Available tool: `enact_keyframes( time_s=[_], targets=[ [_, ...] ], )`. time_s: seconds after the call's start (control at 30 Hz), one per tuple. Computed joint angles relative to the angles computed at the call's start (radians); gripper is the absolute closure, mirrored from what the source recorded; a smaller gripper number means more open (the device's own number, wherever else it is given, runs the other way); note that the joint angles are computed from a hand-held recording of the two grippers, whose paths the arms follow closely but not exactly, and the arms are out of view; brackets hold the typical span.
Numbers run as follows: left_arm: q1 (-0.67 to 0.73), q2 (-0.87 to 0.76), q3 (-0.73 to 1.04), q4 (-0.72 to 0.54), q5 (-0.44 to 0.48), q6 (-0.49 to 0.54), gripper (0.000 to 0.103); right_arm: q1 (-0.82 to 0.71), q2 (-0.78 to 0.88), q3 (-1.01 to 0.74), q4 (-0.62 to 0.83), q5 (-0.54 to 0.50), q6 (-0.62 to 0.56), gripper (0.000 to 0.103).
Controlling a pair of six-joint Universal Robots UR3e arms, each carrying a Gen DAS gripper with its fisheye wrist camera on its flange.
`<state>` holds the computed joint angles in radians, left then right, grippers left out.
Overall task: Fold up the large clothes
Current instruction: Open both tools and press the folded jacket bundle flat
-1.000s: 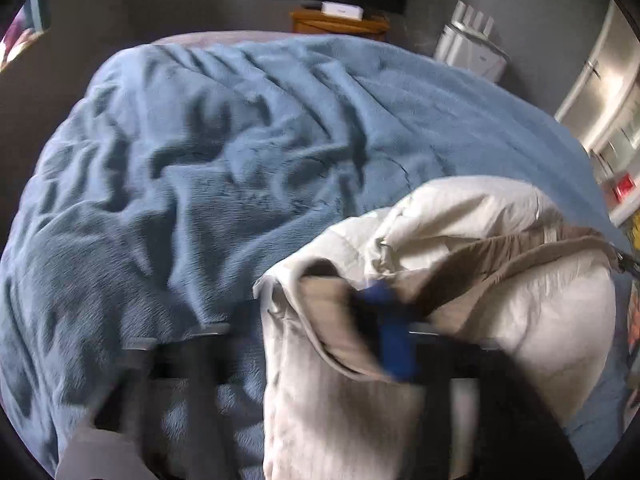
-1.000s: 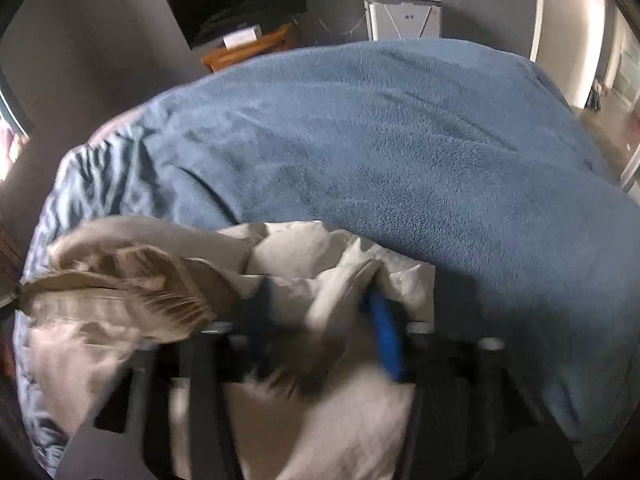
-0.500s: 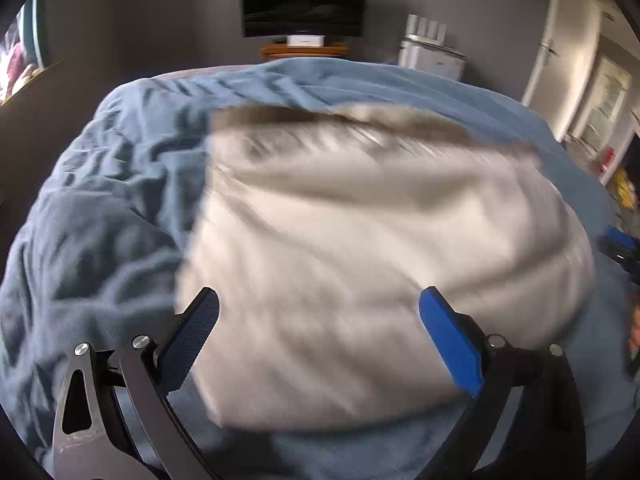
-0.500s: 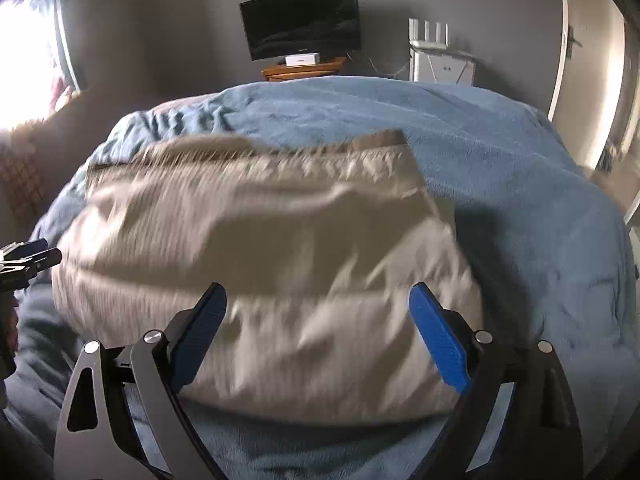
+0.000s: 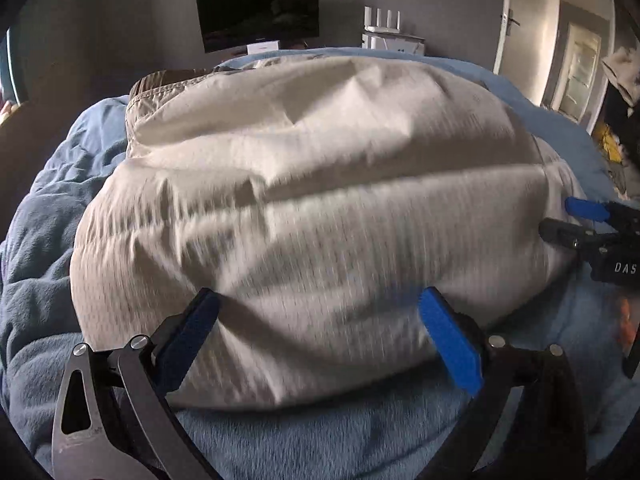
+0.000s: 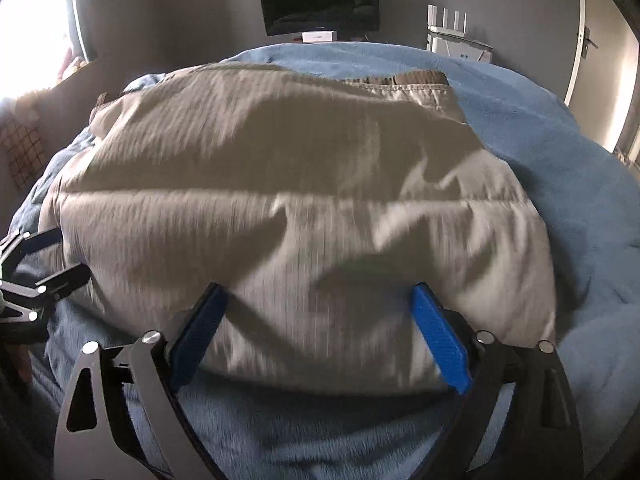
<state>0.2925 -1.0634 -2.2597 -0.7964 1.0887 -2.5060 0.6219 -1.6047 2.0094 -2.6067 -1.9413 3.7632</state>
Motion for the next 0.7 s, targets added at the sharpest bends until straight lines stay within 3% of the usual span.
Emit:
enact_keyframes(
  time_s=[0.2, 0.47, 0.7],
  targets=[
    [-0.136, -0.289, 0.184, 0.211, 0.074, -0.097, 0.005, -0.104, 0.124, -0.164, -0.006, 0.067, -0.111, 0.009],
    [-0.253, -0.688, 0.670, 0.083, 0.196, -0.239, 0.005, -0.217, 0.337, -0.487, 0.127, 0.154, -0.176, 0.008],
    [-0.279, -0.887, 0.972, -0.040, 0.286, -0.332, 0.005, -0.284, 0.541, -0.840, 0.320, 0.187, -0.232, 0.008]
  ],
)
